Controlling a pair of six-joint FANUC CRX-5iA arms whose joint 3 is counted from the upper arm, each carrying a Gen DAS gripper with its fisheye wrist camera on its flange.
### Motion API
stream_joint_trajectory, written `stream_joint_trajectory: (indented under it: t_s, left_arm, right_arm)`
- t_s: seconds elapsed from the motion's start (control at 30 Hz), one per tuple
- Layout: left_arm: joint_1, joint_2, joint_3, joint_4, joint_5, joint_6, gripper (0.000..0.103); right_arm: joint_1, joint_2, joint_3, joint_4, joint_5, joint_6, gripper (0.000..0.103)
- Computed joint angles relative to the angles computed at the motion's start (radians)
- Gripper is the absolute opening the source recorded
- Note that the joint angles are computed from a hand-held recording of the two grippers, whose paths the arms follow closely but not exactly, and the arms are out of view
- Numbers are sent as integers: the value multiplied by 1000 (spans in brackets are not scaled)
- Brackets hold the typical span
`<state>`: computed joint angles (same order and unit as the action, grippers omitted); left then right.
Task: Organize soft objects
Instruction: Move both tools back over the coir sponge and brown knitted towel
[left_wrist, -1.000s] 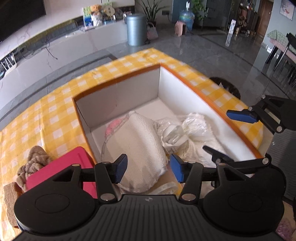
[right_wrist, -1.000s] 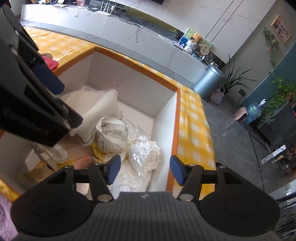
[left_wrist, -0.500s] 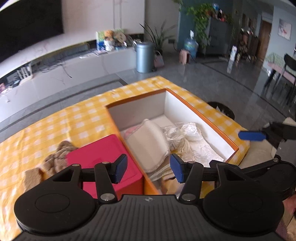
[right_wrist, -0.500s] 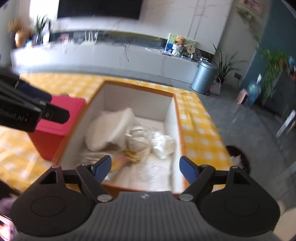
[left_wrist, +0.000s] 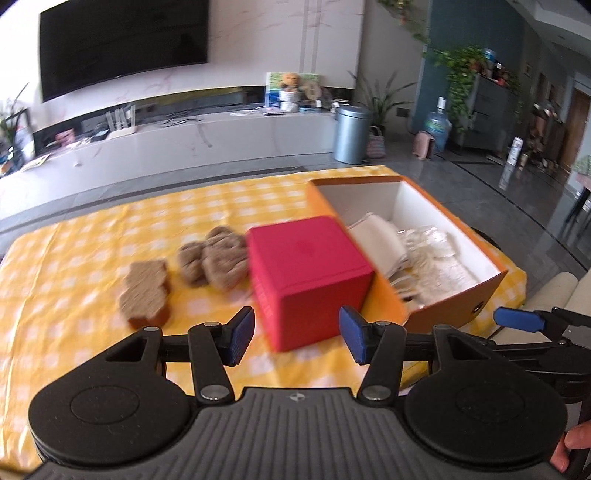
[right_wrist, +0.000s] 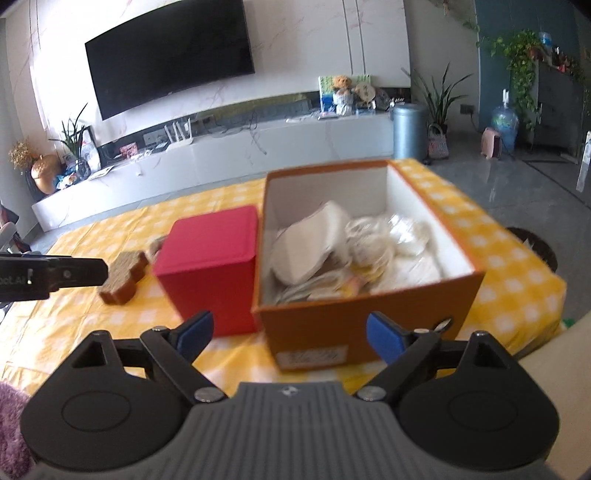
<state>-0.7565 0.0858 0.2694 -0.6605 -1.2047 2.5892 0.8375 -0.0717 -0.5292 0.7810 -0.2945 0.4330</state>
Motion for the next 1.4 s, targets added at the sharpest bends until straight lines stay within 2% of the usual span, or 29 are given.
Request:
stream_joint_trajectory:
  t_s: [0.3, 0.47, 0.77, 0.9, 1.0, 1.1, 1.33, 1.4]
  left_arm:
    - [-24, -116, -154, -24, -47, 160, 63]
    - [-23, -162, -214, -21, -61, 189, 63]
    - [17, -234, -302, 6, -26, 209, 63]
    - [40, -253, -328, 18, -8, 195, 63]
    - [58, -266, -344, 31, 9, 171, 63]
    - [87, -276, -360, 49, 31, 133, 63]
    - [200, -300, -400, 118, 107, -9, 63]
    - [229, -296, -401, 125, 128, -75, 65]
  right_arm:
    - [97, 19, 6, -54, -45, 44, 92]
    - [136, 46, 29, -58, -56, 72, 93]
    - [181, 105, 75, -28, -72, 87, 93]
    - [192, 140, 119, -81, -73, 153, 93]
    - [196, 168, 138, -52, -70, 169, 93]
    - [200, 193, 161, -57, -55, 224, 87]
    - [216, 278, 314, -313, -84, 551, 68]
    - [216, 305, 355, -350, -87, 620, 68]
